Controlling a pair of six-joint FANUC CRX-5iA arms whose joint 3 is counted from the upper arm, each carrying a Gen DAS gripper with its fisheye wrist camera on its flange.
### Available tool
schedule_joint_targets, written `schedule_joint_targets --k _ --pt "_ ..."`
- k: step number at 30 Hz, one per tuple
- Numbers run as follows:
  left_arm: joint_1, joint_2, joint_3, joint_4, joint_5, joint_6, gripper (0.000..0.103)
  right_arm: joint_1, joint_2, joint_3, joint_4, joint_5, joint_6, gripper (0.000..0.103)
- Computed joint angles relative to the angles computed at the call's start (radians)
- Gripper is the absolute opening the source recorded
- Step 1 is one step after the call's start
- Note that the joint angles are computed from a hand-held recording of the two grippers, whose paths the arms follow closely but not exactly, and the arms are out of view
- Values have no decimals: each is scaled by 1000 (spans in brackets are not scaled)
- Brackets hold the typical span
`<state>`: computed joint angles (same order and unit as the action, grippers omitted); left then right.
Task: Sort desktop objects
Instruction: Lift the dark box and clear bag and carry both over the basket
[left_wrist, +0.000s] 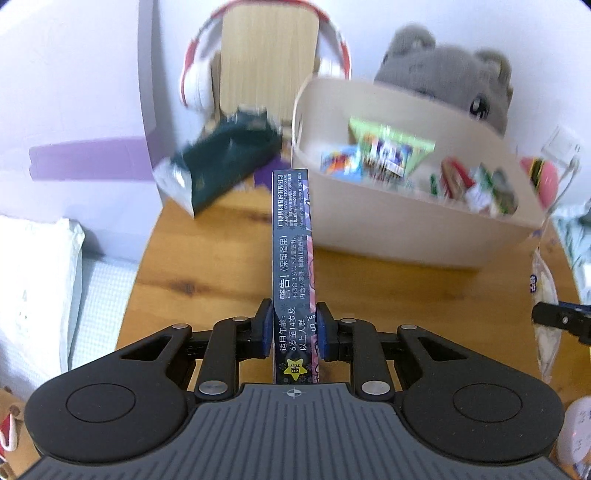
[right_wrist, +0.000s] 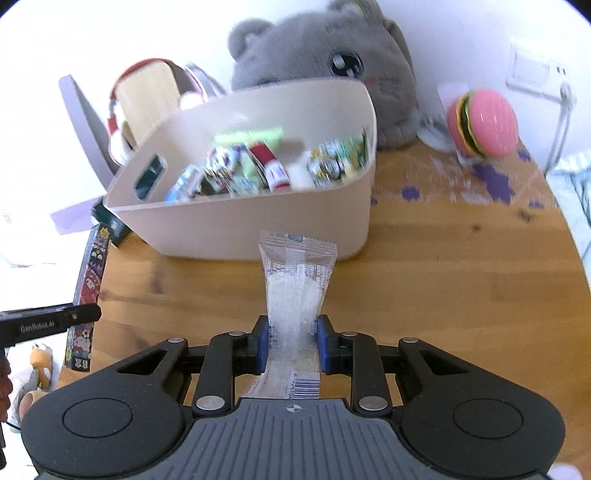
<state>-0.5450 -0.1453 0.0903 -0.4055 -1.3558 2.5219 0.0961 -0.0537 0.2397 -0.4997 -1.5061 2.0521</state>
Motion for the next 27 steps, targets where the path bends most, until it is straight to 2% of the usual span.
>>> schedule_joint_targets --k 3,8,16,20,27 --pt "0 -8 27 -21 12 9 23 -10 -27 1 -25 42 72 24" --pt "-10 5 90 -59 42 4 23 -41 -23 56 -99 40 129 24" --pt "28 54 180 -77 112 -77 23 -56 1 137 -192 66 128 24" --pt "40 89 231 -115 147 -104 23 -35 25 171 -202 104 110 24" --pt "88 176 297 -77 206 -200 23 45 78 207 -154 196 64 24"
